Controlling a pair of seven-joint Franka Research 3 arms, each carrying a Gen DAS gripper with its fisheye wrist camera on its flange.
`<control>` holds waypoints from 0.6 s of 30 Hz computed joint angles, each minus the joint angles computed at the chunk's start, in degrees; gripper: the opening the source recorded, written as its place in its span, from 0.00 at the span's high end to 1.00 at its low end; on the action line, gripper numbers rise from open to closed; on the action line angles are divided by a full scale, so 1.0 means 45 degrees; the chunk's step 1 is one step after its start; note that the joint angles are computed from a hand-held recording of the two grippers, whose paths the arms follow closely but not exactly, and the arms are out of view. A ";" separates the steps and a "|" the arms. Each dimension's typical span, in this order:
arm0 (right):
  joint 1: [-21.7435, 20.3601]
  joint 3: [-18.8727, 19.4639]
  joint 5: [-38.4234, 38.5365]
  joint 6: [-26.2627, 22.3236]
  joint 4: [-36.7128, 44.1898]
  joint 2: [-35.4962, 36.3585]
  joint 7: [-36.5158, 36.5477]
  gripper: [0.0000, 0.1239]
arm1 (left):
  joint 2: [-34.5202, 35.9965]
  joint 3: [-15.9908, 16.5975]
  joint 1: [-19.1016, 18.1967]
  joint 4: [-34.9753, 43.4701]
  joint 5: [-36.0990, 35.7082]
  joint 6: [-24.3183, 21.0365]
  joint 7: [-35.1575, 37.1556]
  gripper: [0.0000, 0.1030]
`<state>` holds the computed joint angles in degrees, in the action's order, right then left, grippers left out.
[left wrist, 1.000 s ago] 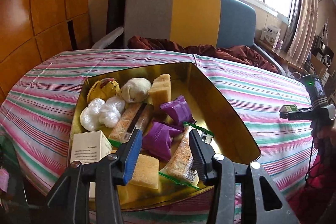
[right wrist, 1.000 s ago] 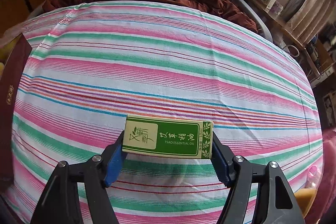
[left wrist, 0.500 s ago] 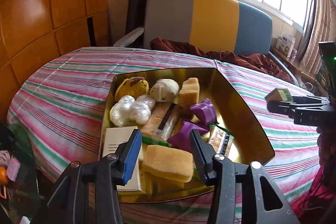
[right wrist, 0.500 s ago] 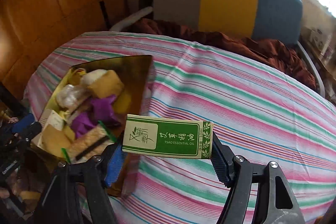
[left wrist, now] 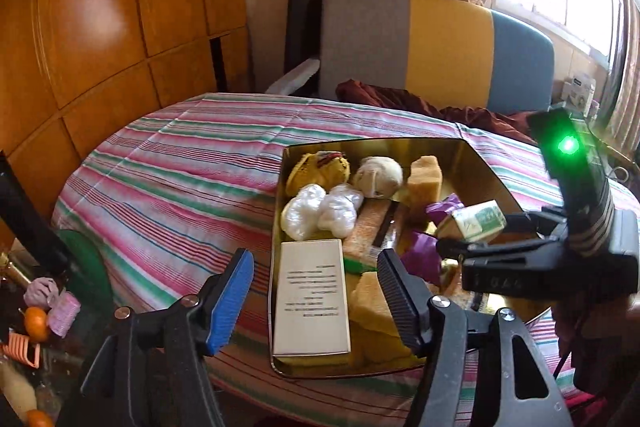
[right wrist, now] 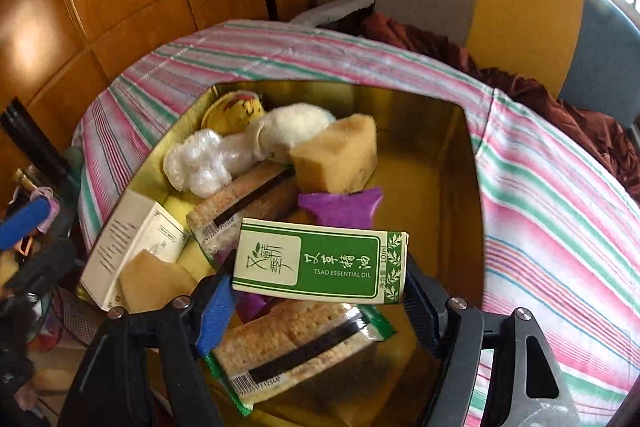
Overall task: Organize objects
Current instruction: 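Carry the green TSAO box over the gold tray with the right tool, then lower the green box into the tray and open the right tool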
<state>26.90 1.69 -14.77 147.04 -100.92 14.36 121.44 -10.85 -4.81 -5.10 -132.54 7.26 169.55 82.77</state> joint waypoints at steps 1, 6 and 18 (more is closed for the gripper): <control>0.0022 0.0013 -0.0005 -0.0043 0.0026 0.0077 0.0002 0.39 | 0.0006 -0.0050 0.0073 -0.0001 0.0115 0.0003 -0.0092 0.36; -0.0002 0.0030 0.0176 0.0304 -0.0381 -0.0001 0.0004 0.28 | 0.0015 -0.0194 0.0220 0.0016 0.0454 -0.0089 -0.0510 0.36; 0.0061 -0.0086 -0.0676 0.1052 -0.1544 -0.0878 0.1485 0.17 | -0.0004 -0.0199 0.0042 0.0050 0.0019 -0.0266 -0.0780 0.36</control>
